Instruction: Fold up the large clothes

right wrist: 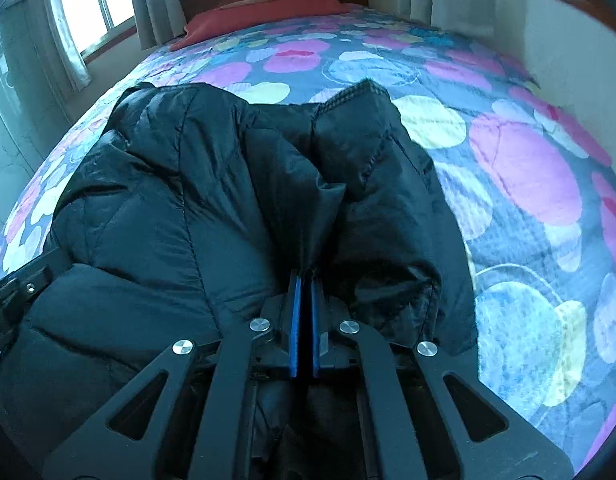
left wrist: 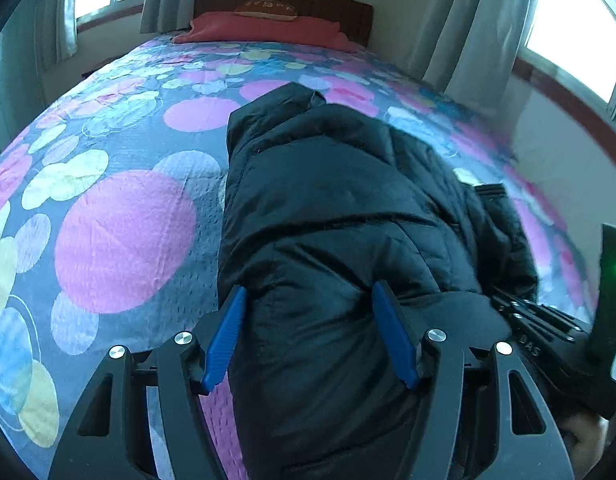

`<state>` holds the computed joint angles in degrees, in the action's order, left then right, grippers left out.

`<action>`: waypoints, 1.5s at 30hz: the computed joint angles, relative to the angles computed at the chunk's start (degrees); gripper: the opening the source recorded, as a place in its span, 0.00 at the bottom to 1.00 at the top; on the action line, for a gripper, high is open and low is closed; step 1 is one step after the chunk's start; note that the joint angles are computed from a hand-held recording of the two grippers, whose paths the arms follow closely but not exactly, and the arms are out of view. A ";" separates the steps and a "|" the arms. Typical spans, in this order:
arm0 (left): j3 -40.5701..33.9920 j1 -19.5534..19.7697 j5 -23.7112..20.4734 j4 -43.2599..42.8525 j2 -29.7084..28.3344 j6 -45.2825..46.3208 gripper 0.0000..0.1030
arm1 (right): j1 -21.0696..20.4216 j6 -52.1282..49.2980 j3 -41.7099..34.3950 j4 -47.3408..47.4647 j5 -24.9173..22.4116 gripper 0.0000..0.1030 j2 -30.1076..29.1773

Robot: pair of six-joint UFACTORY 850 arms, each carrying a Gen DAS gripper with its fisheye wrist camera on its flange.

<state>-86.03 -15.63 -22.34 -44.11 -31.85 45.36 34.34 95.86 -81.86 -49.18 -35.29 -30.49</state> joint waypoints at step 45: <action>-4.65 -3.28 7.32 19.68 -4.35 -23.46 0.66 | -1.07 -0.35 -6.87 -4.51 -4.67 0.42 -5.14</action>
<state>-90.68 -18.91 -15.03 -24.43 -36.20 21.90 33.27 95.50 -88.73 -53.69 -39.96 -35.63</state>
